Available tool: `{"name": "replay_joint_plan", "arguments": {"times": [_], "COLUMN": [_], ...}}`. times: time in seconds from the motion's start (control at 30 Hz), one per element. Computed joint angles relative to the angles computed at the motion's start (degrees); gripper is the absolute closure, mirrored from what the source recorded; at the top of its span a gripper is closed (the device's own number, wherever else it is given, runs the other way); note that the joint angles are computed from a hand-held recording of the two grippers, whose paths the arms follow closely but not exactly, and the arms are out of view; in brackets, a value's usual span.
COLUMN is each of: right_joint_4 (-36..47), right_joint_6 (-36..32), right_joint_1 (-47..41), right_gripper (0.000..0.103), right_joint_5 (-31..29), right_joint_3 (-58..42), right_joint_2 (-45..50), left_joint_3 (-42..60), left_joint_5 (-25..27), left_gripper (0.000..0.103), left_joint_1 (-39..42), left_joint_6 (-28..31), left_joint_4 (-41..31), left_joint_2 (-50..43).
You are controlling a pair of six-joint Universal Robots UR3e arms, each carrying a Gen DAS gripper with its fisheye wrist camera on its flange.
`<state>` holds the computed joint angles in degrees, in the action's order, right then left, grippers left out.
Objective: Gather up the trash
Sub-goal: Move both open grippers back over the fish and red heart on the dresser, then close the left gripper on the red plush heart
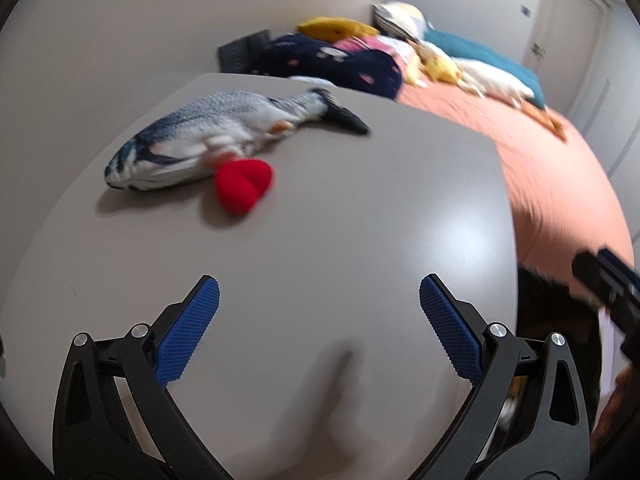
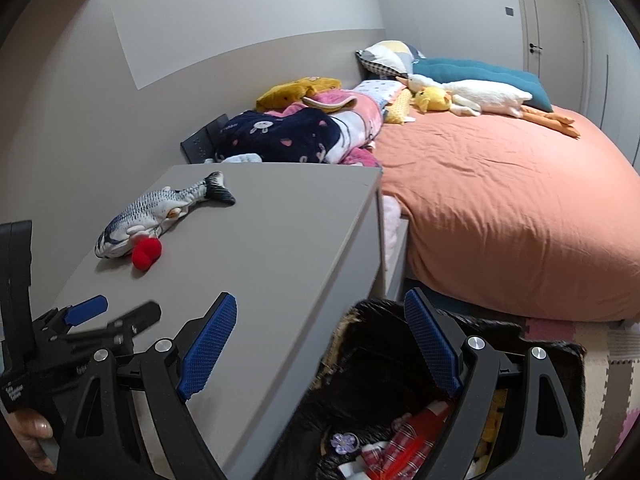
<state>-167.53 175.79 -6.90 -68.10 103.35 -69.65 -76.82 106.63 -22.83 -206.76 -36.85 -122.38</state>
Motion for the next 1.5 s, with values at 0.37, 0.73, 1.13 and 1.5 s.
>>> {"name": "replay_joint_plan", "arguments": {"times": [0.37,0.73,1.13,1.5], "right_joint_4": [4.34,9.6,13.86,20.23], "right_joint_6": [2.27,1.47,-0.22,-1.45], "right_joint_1": [4.81,8.7,11.2,14.69], "right_gripper": [0.017,0.017,0.017,0.017], "right_joint_5": [-1.54,-3.67,-6.56,-6.77], "right_joint_3": [-16.74,-30.65,-39.11,-47.42], "right_joint_2": [11.13,19.48,23.35,26.68], "left_joint_3": [5.54,13.84,19.07,1.05], "left_joint_5": [0.8,0.66,-0.96,-2.11], "left_gripper": [0.007,0.02,0.048,0.056], "left_joint_1": [4.91,7.78,9.53,11.39], "left_joint_6": [-0.96,-1.26,-0.03,-1.82], "left_joint_4": [-2.05,-6.36,-9.43,-1.38], "left_joint_2": [-4.28,-9.19,-12.58,-0.72]}}
